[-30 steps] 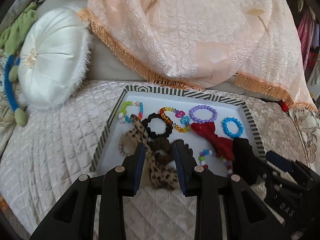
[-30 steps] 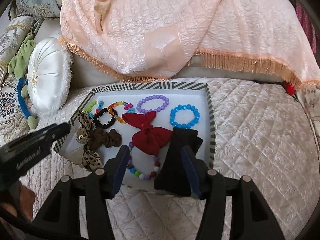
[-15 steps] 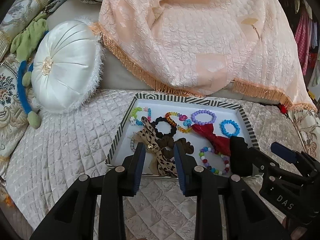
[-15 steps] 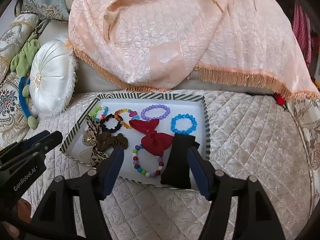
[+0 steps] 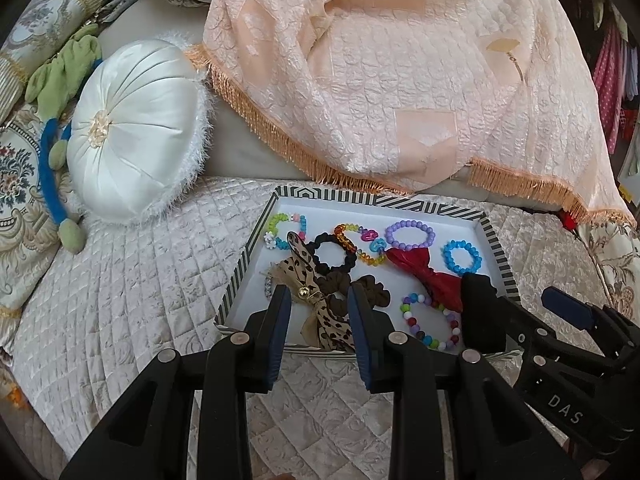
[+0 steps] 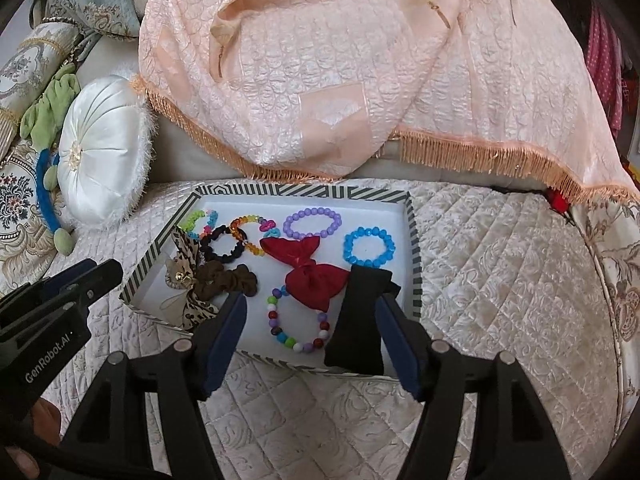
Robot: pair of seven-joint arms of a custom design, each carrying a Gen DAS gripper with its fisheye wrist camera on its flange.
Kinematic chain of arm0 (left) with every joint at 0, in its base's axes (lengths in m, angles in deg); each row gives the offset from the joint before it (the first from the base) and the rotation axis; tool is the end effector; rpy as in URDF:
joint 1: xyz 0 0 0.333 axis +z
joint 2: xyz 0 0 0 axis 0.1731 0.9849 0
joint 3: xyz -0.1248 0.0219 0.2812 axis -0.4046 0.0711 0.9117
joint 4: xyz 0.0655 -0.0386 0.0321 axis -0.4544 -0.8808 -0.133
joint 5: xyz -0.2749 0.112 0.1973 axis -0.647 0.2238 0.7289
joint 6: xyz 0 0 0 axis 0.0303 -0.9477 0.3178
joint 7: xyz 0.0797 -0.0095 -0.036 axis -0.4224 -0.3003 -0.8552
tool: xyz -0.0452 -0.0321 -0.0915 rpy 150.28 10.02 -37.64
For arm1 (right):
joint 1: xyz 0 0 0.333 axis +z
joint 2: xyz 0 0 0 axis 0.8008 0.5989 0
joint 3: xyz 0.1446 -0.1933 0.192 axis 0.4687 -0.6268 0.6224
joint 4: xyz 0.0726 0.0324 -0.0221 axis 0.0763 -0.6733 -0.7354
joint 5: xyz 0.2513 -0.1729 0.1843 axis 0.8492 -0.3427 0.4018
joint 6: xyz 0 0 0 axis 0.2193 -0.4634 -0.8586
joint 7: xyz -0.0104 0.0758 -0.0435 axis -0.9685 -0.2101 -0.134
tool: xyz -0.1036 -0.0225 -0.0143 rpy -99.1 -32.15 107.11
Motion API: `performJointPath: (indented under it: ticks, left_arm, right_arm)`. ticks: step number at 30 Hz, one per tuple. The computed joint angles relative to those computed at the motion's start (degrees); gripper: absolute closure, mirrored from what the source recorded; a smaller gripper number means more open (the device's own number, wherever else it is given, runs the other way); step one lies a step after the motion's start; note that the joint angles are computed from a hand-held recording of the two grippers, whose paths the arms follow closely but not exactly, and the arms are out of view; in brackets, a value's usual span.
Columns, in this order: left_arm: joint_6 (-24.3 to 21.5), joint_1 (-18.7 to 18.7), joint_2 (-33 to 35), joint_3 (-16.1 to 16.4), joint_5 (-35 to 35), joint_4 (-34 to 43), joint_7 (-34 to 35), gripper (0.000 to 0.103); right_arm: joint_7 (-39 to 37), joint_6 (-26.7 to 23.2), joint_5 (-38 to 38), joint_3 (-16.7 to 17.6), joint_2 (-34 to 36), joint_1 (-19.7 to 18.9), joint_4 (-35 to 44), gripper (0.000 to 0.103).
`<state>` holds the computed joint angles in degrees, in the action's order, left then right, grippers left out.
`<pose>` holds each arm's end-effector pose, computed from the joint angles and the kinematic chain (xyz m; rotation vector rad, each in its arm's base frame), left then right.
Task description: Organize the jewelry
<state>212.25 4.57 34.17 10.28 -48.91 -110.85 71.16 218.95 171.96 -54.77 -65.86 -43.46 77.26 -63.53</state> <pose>0.6121 -0.1407 0.6254 -1.4457 2.0980 -0.9262 0.5463 0.2806 0.5982 -1.4325 1.9964 -0.7319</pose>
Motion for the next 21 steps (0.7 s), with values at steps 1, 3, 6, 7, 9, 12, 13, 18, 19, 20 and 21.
performJointPath:
  ticks: [1,3,6,7,9,12,13,18,19,20,21]
  left_arm:
    - [0.09,-0.01,-0.01,-0.02,-0.01,-0.05,0.12,0.086]
    - [0.17,-0.01,-0.04,-0.03,-0.02,-0.17,0.24,0.086]
    - [0.48,-0.01,-0.08,-0.1,-0.3,-0.32,0.41,0.086]
    - [0.69,-0.01,-0.16,-0.11,-0.38,-0.45,0.49,0.086]
    - [1.05,0.05,-0.28,-0.15,-0.67,-0.61,0.73,0.086]
    - [1.39,0.01,-0.34,-0.1,-0.53,-0.62,0.87,0.086]
    - [1.39,-0.02,-0.32,-0.07,-0.43,-0.55,0.85,0.086]
    - [1.44,-0.08,-0.28,-0.04,-0.17,-0.45,0.7,0.086]
    - [1.54,-0.11,-0.3,0.0,-0.02,-0.5,0.57,0.086]
    - [1.7,-0.17,-0.33,0.06,0.23,-0.6,0.38,0.086]
    - [1.7,-0.16,-0.33,0.05,0.24,-0.6,0.37,0.086]
  right_arm:
    - [-0.16,-0.04,0.07,0.01,0.05,0.0,0.09,0.033]
    - [-0.21,-0.02,0.01,-0.02,0.09,0.02,0.17,0.033]
    - [-0.35,0.06,0.27,-0.04,0.12,-0.03,0.21,0.033]
    - [-0.54,0.14,0.39,-0.03,0.08,-0.06,0.17,0.033]
    - [-0.63,0.03,0.35,-0.05,0.11,-0.04,0.26,0.033]
    - [-0.77,0.09,0.43,-0.07,0.28,-0.04,0.5,0.033]
    - [-0.82,0.08,0.45,-0.09,0.31,-0.03,0.58,0.033]
    - [-1.04,0.37,0.57,-0.14,0.34,-0.05,0.66,0.032]
    - [-1.16,0.31,0.57,-0.14,0.38,-0.03,0.74,0.032]
    - [-1.17,0.23,0.59,-0.15,0.38,-0.02,0.8,0.032]
    - [-1.23,0.2,0.65,-0.16,0.39,-0.03,0.81,0.032]
